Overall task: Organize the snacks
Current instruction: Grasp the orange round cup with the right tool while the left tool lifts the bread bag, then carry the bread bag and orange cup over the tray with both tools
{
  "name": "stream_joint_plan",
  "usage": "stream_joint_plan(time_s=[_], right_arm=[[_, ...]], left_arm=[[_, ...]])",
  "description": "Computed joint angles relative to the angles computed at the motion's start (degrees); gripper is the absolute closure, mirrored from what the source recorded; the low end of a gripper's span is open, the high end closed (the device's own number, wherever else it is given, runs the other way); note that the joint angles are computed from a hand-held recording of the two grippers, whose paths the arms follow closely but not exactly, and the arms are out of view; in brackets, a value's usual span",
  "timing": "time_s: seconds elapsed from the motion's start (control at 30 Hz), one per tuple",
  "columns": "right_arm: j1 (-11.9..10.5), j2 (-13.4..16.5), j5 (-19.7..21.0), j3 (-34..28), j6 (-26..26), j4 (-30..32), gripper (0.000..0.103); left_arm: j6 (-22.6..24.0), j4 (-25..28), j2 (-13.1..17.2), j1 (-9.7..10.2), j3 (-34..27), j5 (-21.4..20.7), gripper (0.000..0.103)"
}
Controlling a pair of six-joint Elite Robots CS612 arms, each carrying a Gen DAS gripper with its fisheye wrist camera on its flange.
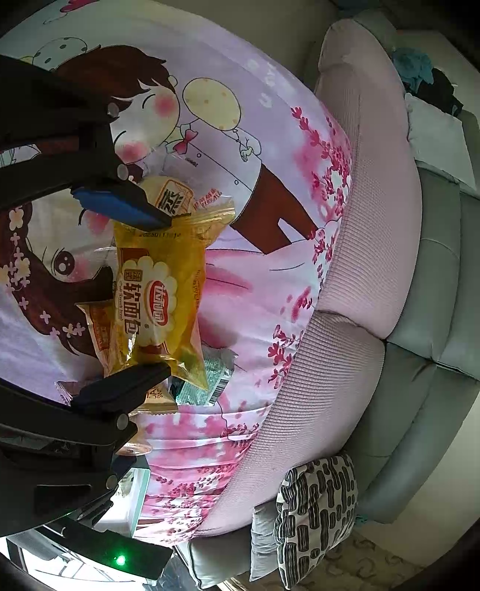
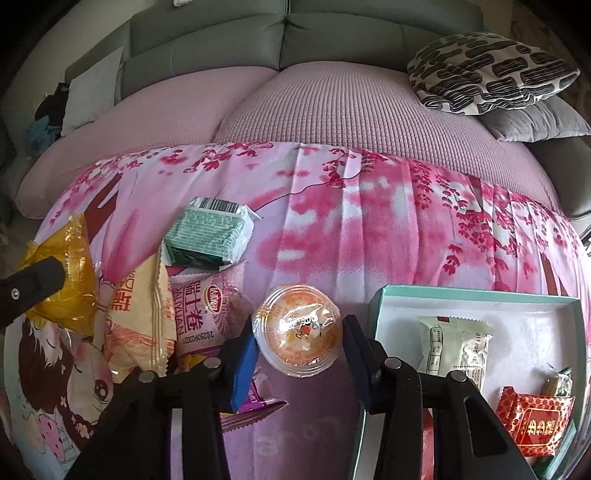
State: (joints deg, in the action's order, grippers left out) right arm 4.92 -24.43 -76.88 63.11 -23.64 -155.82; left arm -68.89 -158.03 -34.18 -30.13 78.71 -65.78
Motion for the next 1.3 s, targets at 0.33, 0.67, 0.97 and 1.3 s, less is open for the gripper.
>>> stream_joint_plan(time_s=[0.33, 0.67, 0.97, 1.3], right_arm=[[-0.8, -2.7, 1.4, 4.8, 1.2, -6.2, 0.056], [-2.3, -5.8, 2.0, 9.1, 4.3, -8.8, 0.056], [-5.2, -7.1, 1.0, 10.7, 11.0, -11.5, 0.056], [-9.1, -6.3, -2.1, 8.5, 19.6, -11.1, 0.056]], left_arm=[[1.2, -0.1, -0.3, -0.35, -0.1, 0.6, 0.030], [5.1, -1.6, -0.3, -1.46, -1.3, 1.5, 0.030], [11.2, -2.6, 1.2, -2.56, -4.9, 0.4, 0.030], [19.7, -2.4, 4.1, -4.29, -10.8, -2.2, 0.030]])
